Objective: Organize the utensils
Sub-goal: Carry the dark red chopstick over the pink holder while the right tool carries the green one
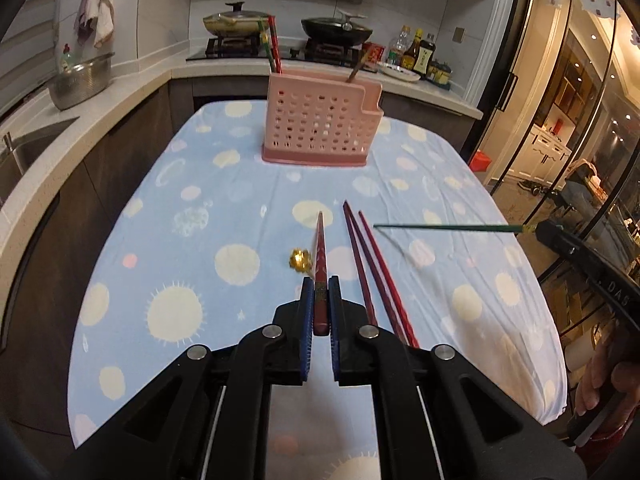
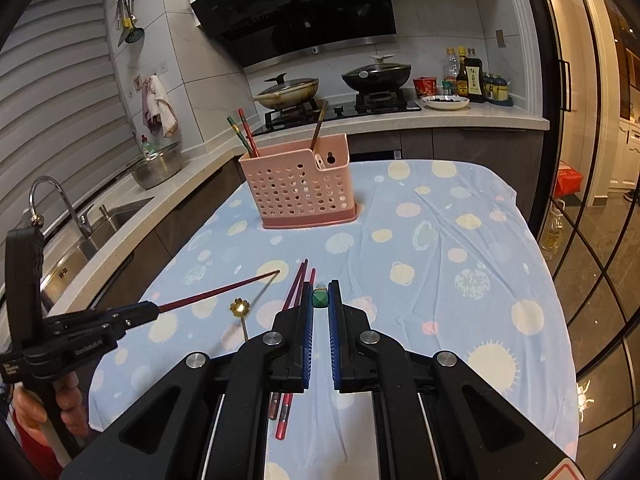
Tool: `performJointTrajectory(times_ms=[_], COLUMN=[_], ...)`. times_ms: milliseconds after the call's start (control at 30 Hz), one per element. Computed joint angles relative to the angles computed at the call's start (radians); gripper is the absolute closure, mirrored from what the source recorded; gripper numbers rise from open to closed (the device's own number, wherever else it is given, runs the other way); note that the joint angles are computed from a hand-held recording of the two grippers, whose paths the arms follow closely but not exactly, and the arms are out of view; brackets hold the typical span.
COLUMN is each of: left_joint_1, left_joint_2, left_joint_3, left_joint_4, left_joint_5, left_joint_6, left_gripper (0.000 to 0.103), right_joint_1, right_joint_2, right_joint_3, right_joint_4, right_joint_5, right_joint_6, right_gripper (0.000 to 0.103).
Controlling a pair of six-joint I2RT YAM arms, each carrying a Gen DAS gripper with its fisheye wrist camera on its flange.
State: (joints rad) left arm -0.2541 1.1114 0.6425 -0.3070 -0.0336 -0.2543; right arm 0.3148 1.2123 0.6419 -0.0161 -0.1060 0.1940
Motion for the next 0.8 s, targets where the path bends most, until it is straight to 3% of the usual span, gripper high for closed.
performJointTrajectory(times_ms=[500,800], left_joint_1=[0.001,0.023], left_joint_2=[0.151,0.268], left_joint_3=[0.303,0.475], left_joint_4=[0.025,0.035], left_joint_5=[-0.053,-0.032], left_joint_6=[0.084,0.105], left_gripper=[0.096,0.096], right_joint_1=[-0.014,-0.031], right_joint_2=[0.101,0.206], right_joint_3=[0.179,0.333], right_joint_4=[0.021,0.012], right_joint_5=[-0.013,-0.033], right_joint_6=[-0.044,-0.06], right_gripper=[0.096,0.096])
